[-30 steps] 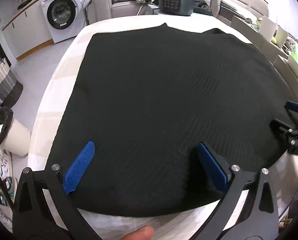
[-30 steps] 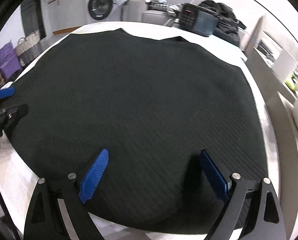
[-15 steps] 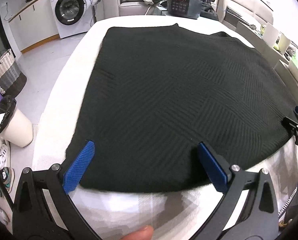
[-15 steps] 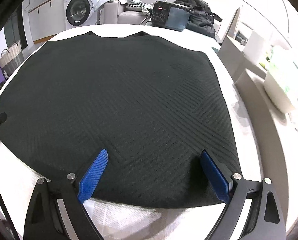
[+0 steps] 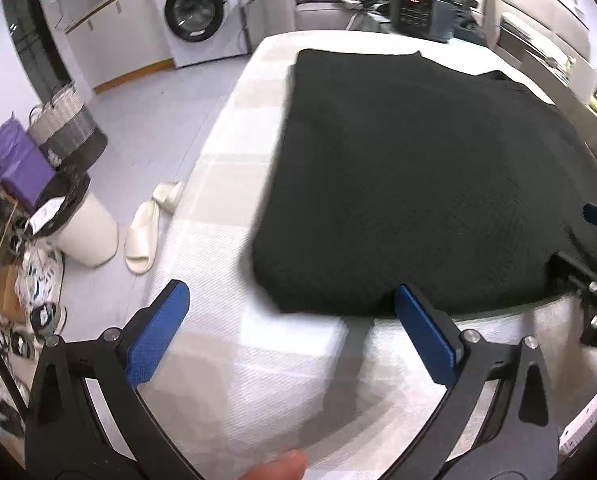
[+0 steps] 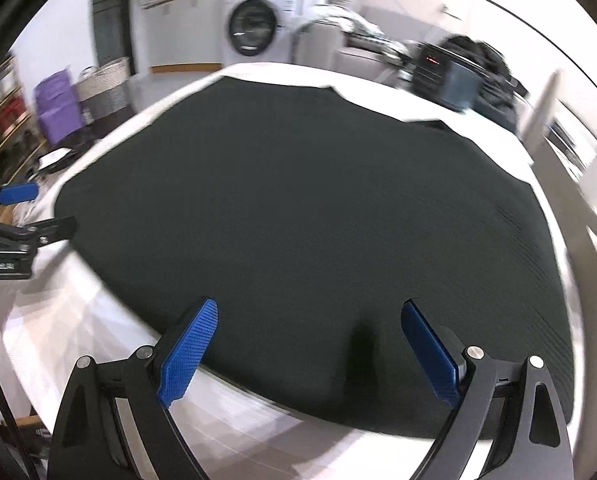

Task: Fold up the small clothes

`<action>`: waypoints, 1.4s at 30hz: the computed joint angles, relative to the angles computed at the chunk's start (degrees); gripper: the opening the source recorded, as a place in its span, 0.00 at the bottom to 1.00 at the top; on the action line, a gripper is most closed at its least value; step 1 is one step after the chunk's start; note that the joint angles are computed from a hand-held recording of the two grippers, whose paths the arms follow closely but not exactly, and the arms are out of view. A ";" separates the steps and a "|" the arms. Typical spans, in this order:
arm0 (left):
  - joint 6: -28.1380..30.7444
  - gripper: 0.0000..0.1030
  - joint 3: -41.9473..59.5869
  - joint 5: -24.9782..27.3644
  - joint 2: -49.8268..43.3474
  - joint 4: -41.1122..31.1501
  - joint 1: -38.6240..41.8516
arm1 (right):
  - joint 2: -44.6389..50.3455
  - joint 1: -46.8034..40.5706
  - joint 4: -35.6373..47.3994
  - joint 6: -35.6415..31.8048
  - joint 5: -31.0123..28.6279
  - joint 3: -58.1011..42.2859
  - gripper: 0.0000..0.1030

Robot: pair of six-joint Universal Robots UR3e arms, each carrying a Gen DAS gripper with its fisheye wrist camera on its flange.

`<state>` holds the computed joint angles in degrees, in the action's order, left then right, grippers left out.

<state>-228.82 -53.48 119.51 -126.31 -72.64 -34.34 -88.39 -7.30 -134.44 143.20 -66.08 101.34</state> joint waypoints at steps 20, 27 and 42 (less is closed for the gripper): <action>-10.54 0.99 -33.38 -2.66 21.82 19.05 5.48 | 9.02 18.73 -3.01 -2.51 -0.64 -7.29 0.92; -13.37 0.99 -39.29 -3.90 24.87 24.31 6.75 | 12.11 20.10 -3.73 -0.76 1.97 -10.64 0.35; -10.18 0.98 -57.99 -36.90 26.67 68.49 16.45 | 12.86 11.51 6.10 10.32 16.20 -16.27 0.14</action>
<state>-238.99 -111.47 82.61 -99.65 -4.15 -17.88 -75.53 4.21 -128.34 153.52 -49.88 85.08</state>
